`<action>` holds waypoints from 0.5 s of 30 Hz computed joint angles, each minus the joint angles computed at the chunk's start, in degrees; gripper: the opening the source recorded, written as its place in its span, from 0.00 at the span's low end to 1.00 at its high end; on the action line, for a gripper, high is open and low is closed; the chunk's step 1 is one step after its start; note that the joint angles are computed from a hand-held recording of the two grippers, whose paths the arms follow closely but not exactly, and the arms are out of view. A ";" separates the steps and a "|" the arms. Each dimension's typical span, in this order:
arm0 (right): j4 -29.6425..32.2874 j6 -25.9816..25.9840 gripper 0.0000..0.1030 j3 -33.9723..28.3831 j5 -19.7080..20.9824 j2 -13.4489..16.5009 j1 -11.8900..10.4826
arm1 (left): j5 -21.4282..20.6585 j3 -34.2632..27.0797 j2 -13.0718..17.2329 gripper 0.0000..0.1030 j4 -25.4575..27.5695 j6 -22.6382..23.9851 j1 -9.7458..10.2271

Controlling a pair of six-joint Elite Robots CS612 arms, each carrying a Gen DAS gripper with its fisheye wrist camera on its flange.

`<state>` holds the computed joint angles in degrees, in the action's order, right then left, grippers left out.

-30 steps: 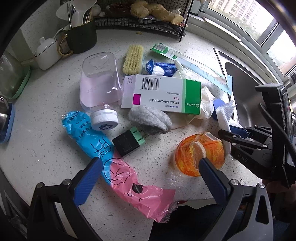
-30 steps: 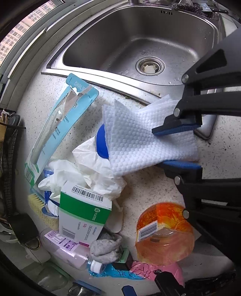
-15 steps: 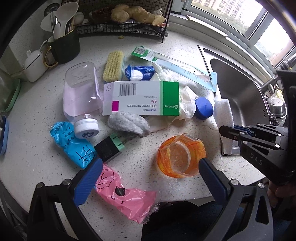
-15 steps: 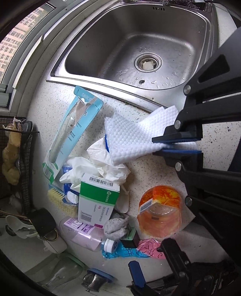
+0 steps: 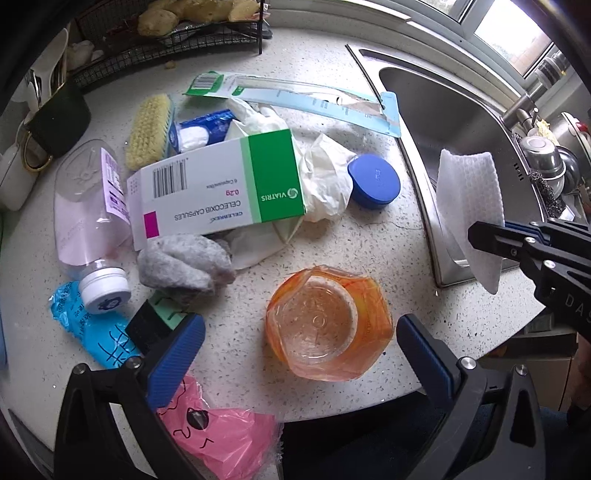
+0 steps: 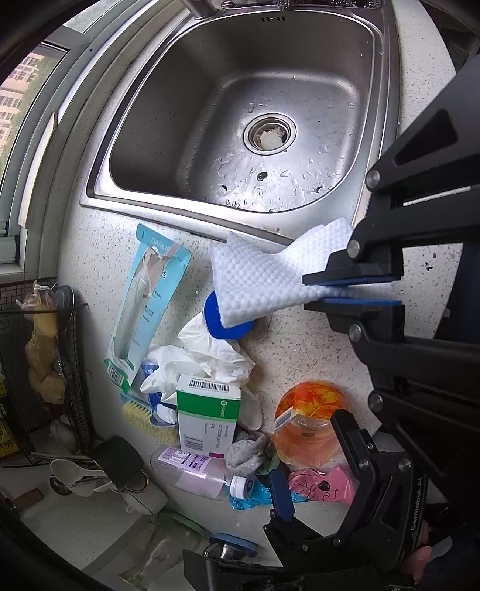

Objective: Collect trash
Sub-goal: 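Lift the wipe with the right gripper while the left gripper grasps the orange cup, then carry the orange cup and wipe down toward the red bin with both grippers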

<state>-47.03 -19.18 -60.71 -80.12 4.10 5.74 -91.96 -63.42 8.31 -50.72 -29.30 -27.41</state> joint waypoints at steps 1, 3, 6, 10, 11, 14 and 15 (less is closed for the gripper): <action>0.00 0.28 0.05 0.05 -0.06 0.01 0.00 | -0.07 0.34 0.02 1.00 0.00 0.08 0.00; 0.27 0.33 0.05 -0.02 0.05 0.06 -0.10 | -0.22 0.60 0.11 0.99 0.12 -0.17 0.00; 0.51 0.12 0.05 0.02 0.14 0.07 -0.17 | -0.60 0.94 0.21 0.85 -0.17 -0.28 0.01; 0.87 -0.16 0.05 0.28 0.14 -0.01 -0.28 | -0.32 1.61 0.08 0.64 0.19 -0.58 -0.16; 0.91 -0.34 0.05 0.24 0.08 0.00 -0.32 | -0.09 1.37 0.18 0.64 0.33 -0.95 -0.20; 0.94 -0.82 0.05 0.05 0.25 0.00 -0.39 | 1.76 1.36 0.24 0.64 0.24 -2.60 -0.54; 0.92 -0.98 0.05 -0.08 0.34 0.01 -0.43 | 2.31 1.01 0.34 0.64 0.24 -2.74 -0.62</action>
<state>-46.11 -20.16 -60.79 -79.79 4.11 5.31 -89.65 -62.42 8.65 -50.48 -32.04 -28.02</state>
